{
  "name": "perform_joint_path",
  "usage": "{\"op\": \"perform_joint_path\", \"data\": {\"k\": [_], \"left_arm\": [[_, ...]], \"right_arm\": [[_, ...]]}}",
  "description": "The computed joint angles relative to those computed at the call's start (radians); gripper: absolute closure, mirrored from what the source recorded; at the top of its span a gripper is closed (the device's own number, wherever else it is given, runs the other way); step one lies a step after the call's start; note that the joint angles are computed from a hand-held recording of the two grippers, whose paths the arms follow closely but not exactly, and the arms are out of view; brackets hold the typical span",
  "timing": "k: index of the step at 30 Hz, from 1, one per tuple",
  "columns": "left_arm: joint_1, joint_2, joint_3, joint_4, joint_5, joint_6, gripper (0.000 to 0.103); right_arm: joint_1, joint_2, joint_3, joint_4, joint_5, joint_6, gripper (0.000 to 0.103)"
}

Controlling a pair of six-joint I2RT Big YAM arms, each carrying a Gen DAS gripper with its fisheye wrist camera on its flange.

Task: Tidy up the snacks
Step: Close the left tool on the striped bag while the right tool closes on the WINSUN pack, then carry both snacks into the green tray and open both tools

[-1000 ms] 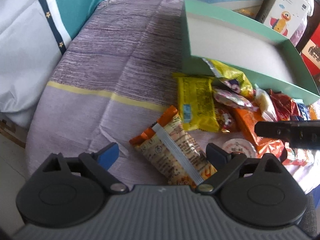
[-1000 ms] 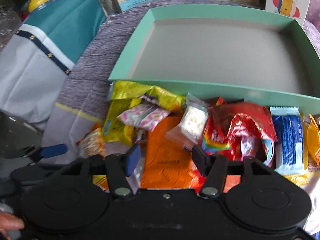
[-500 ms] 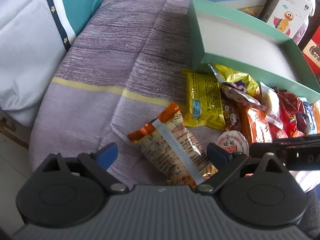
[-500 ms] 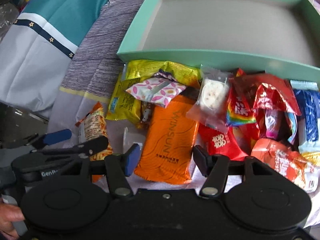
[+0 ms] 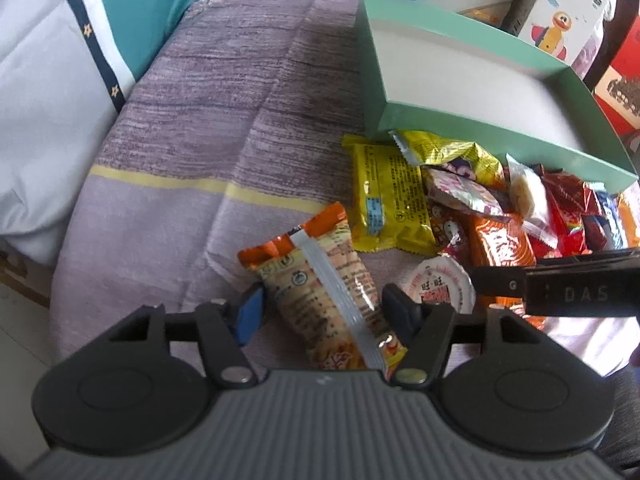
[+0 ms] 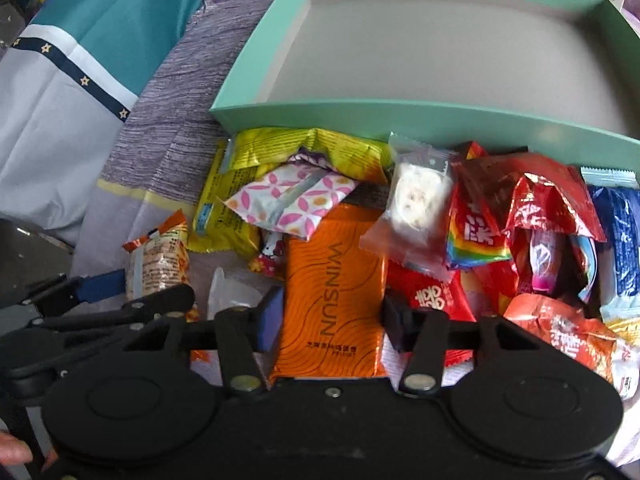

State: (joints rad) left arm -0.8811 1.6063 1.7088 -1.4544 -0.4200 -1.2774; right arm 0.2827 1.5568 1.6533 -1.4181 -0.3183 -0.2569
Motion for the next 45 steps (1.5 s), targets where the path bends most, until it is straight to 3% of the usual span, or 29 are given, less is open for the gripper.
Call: {"op": "perform_joint_path", "data": {"k": [6, 9, 13, 28, 34, 36, 41, 45], "left_arm": [[0.006, -0.004, 0.004, -0.029, 0.028, -0.035, 0.035], [0.006, -0.013, -0.007, -0.007, 0.034, -0.035, 0.051], [-0.01, 0.007, 0.036, -0.062, -0.008, -0.036, 0.064], [-0.041, -0.001, 0.145, -0.098, -0.104, -0.003, 0.067], [-0.001, 0.025, 0.233, -0.063, -0.108, 0.107, 0.067], [0.031, 0.054, 0.288, -0.044, -0.118, 0.183, 0.067], [0.132, 0.175, 0.47, -0.021, -0.095, 0.355, 0.067], [0.211, 0.306, 0.64, -0.024, -0.054, 0.439, 0.067]], "right_arm": [[0.021, -0.018, -0.029, 0.04, 0.03, -0.037, 0.051], [0.013, -0.031, -0.041, 0.06, 0.015, -0.063, 0.053], [-0.022, -0.048, -0.029, 0.014, -0.037, -0.102, 0.054], [-0.118, -0.052, 0.106, -0.151, -0.202, -0.216, 0.054], [-0.139, -0.003, 0.222, -0.116, -0.225, -0.166, 0.054], [-0.137, 0.034, 0.271, -0.087, -0.219, -0.118, 0.054], [-0.116, 0.176, 0.456, -0.046, -0.168, -0.019, 0.054], [-0.09, 0.299, 0.606, -0.048, -0.129, 0.041, 0.053]]}}
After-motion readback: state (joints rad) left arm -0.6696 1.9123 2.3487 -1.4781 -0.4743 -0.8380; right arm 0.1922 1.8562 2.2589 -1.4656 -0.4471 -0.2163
